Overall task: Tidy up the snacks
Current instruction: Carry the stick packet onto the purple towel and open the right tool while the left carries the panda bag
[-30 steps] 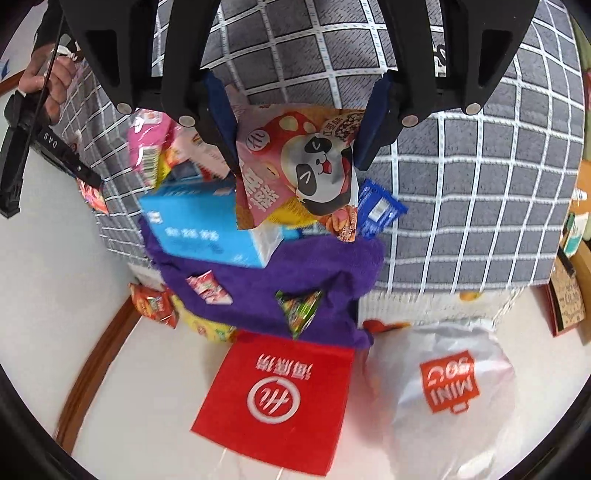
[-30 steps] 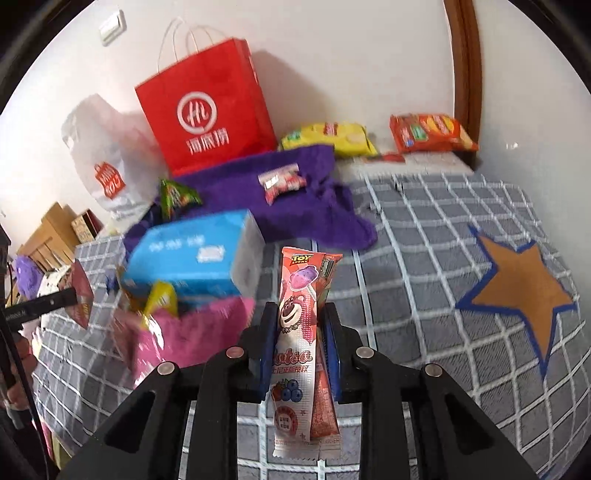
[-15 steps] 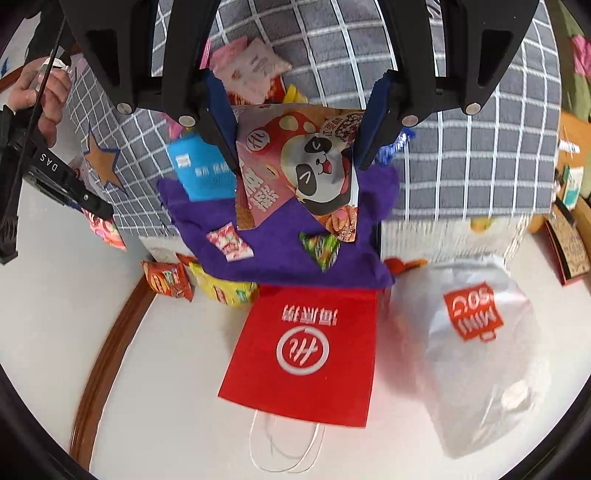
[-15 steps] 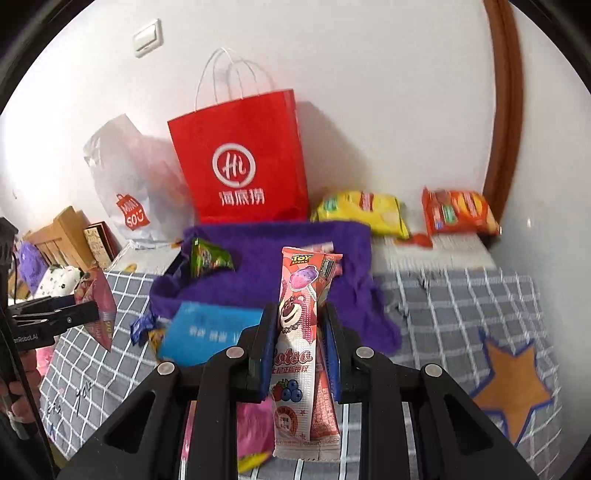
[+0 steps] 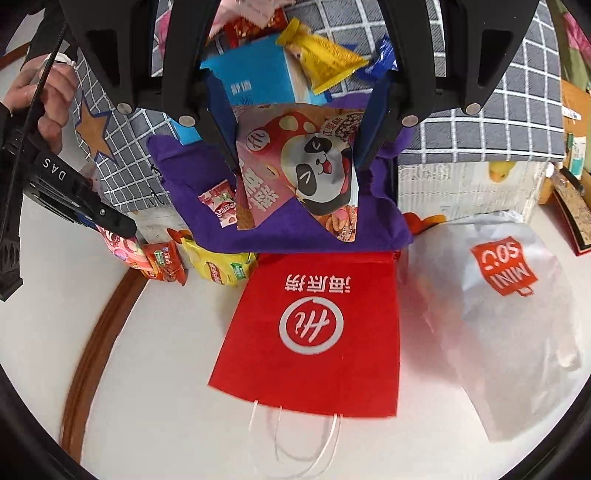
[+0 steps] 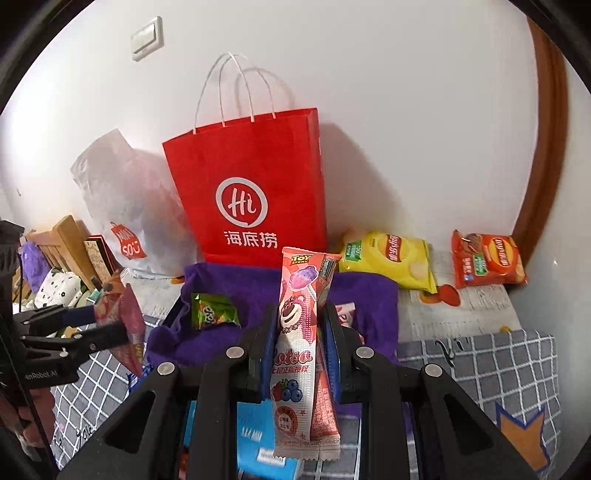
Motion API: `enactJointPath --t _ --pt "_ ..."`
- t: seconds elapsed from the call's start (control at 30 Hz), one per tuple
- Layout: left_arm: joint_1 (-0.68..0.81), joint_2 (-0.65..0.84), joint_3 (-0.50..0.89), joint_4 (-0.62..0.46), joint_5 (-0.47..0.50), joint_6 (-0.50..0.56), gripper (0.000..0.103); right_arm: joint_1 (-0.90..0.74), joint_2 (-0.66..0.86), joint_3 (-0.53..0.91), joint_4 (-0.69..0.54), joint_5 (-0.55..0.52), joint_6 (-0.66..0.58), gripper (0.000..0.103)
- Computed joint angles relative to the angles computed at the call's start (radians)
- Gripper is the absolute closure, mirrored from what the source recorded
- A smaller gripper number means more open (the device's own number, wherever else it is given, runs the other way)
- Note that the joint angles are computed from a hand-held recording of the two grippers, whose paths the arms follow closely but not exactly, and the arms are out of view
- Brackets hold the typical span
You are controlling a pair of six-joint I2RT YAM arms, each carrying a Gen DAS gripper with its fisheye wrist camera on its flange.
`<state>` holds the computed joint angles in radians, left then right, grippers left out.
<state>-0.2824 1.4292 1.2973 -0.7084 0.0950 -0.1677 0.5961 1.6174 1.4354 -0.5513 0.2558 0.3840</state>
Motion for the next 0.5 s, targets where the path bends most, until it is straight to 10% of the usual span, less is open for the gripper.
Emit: enactJointPath --t 0.5 --pt "-0.001 0.302 0.215 0.04 -0.008 -0.003 0.044 -0.135 0.269 0.186 0.006 -0.18 -0.114 0.079"
